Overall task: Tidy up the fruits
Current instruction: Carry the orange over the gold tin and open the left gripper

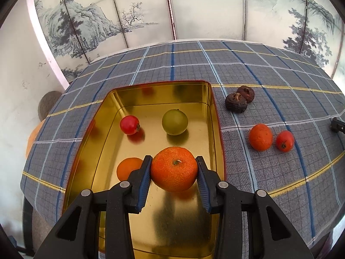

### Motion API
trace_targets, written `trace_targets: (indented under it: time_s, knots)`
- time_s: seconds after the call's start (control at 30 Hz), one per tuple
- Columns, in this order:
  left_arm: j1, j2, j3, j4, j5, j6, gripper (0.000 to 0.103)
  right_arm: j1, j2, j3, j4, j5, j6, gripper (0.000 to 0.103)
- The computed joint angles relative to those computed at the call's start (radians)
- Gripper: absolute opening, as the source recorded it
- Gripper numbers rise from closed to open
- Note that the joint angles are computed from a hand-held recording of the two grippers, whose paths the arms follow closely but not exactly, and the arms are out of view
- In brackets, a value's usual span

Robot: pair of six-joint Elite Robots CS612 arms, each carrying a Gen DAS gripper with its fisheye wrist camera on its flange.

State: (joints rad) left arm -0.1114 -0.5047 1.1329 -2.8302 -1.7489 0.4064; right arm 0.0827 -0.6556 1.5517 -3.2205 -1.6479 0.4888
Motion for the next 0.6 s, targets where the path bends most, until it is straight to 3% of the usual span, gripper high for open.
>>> trace_targets:
  time_s: [0.6]
  knots:
    - [-0.006, 0.014, -0.034, 0.02, 0.04, 0.006, 0.042, 0.001, 0.0, 0.0, 0.001, -0.001, 0.001, 0.041]
